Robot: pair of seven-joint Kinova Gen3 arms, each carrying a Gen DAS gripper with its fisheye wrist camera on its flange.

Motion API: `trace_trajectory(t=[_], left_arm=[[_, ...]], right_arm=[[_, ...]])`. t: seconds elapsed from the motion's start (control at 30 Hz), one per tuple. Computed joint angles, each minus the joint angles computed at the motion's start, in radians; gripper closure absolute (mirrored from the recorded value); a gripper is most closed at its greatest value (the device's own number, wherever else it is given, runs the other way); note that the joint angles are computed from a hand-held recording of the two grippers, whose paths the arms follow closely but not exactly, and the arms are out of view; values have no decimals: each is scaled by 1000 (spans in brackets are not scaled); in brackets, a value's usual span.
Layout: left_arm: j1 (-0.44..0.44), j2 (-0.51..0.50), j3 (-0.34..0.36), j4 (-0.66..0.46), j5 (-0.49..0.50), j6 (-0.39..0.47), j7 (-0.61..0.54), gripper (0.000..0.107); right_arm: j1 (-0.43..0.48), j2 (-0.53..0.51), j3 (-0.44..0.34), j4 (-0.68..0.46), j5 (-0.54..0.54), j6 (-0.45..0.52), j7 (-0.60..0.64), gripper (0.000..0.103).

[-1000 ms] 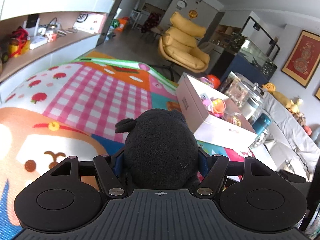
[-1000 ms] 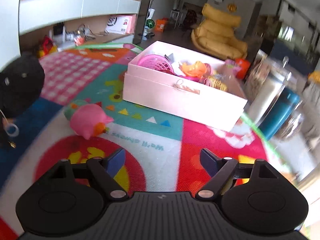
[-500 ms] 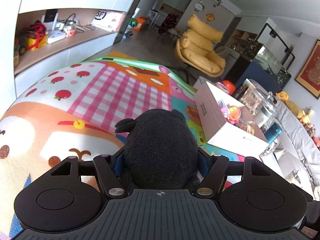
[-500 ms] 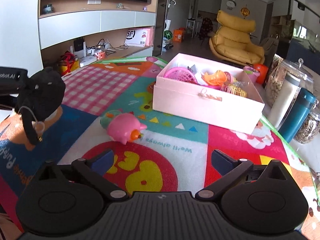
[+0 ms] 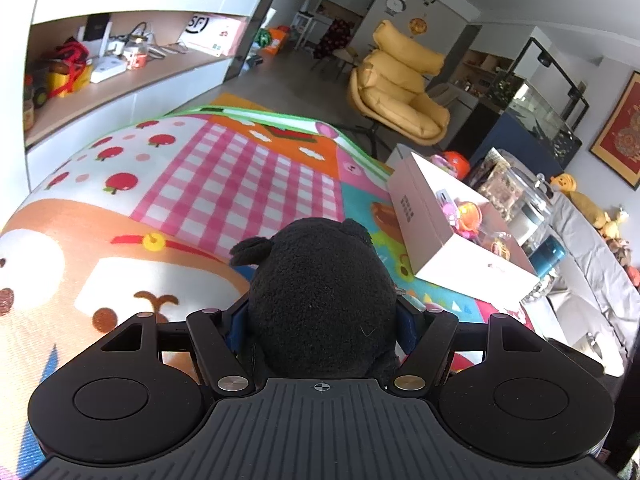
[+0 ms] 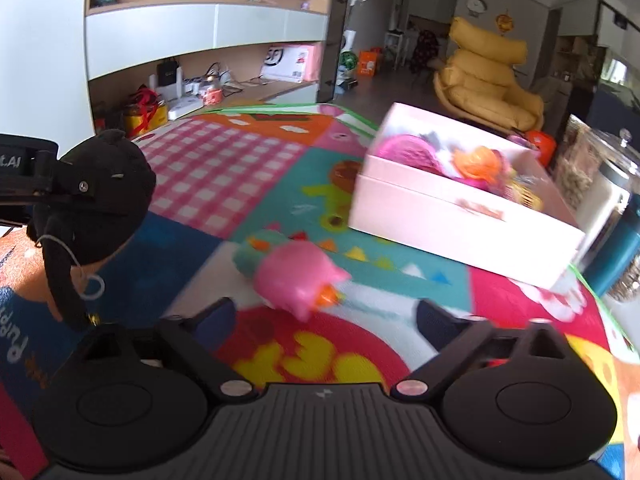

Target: Organize objects

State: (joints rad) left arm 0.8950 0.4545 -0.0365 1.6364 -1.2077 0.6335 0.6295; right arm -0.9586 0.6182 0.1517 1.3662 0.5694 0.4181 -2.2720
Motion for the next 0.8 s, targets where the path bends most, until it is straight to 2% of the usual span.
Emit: trace_trajectory(t=[0.07,0.13,0.3,0.5,0.57,0.63,0.73,0.8], left_arm=[[-1,-5,-1,7,1,2,6,34],[-1,-10,-2,18,-5,2,21,34],[-13,-14,3,28,-8,-3,37,34],[-16,-11,10,25,-15,2,30,34],[-17,-4,14,16,-9,8,17,34],[-18,3,17,4,2,11,-5,34],[-12,10,17,-8,16,15,-41,34],[-6,12,14,-14,24,20,-62,34]], right_arm=[[31,23,-51,-60,-34,47,51,28],[30,43,-56,-98,-44,78,68,32],[-5,45,-13,-87,-13,74,47,32],[-73,40,103,-24,98,75,-106,31],[-49,28,88,-11,102,83,-140,27],[8,3,28,4,72,70,-126,27],[37,-30,1,51,70,-6,-110,18],[33,-38,-2,68,82,-47,-79,17]])
